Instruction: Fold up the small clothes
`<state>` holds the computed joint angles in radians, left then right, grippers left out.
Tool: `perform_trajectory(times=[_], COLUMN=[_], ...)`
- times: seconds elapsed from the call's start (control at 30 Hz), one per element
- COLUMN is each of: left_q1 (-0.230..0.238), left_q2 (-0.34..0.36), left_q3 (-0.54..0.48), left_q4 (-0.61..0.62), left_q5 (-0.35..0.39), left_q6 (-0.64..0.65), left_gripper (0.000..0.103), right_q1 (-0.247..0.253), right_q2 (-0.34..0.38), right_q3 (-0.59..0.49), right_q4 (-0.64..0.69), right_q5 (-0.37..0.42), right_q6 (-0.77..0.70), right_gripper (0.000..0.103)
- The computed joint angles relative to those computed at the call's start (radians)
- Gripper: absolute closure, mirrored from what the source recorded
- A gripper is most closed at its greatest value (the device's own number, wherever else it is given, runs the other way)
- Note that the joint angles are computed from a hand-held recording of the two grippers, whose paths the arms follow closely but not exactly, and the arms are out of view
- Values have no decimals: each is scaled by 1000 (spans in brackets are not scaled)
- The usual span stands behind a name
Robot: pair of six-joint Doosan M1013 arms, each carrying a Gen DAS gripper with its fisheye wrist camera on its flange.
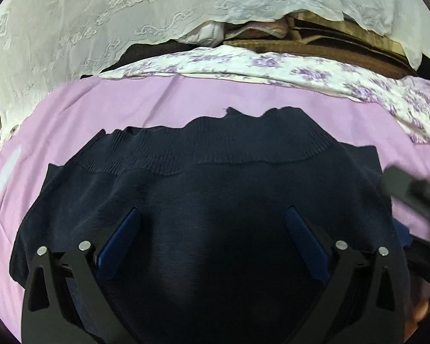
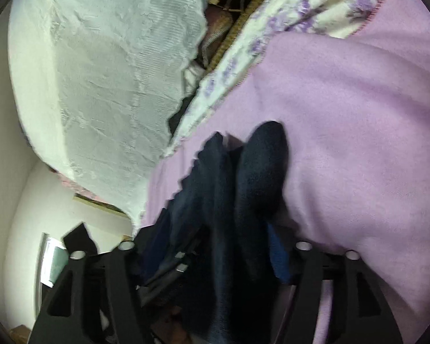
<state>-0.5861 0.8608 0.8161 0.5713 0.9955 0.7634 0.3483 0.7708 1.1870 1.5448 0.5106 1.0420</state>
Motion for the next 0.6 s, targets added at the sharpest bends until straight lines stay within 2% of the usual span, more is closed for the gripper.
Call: perform_trajectory(times=[0.07, 0.1, 0.13, 0.2, 0.23, 0.3, 0.33, 0.47, 0.5, 0.6], left_q1=[6, 8, 8, 5, 3, 5, 7, 11, 10, 7], left_q2=[2, 3, 4, 7, 5, -3, -6, -14, -12, -3], left_q3=[-7, -9, -11, -15, -10, 5, 9, 26, 24, 7], left_q4=[-34, -44, -44, -32, -26, -33, -37, -47, -43, -32], left_q5=[-1, -1, 1, 6, 4, -14, -21, -46, -42, -24], left_q6=[0, -2, -2, -4, -6, -7, -7, -12, -14, -13], left_gripper=[5, 5, 4, 5, 5, 5, 5, 4, 4, 4], right_q1=[-1, 1, 4, 9, 10, 6, 3, 4, 1, 18], right_q2=[1, 2, 4, 9, 10, 3, -11, -32, -21, 12], right_q3=[13, 11, 1, -35, -41, -32, -17, -9, -21, -100], right_q4=[175, 184, 140, -43, -78, -65, -82, -259, -274, -495], right_q5=[28, 31, 27, 32, 32, 34, 13, -41, -14, 42], right_q6=[-172, -188, -170, -46, -20, 26, 114, 290, 311, 418], right_gripper=[7, 5, 5, 5, 4, 4, 4, 4, 4, 3])
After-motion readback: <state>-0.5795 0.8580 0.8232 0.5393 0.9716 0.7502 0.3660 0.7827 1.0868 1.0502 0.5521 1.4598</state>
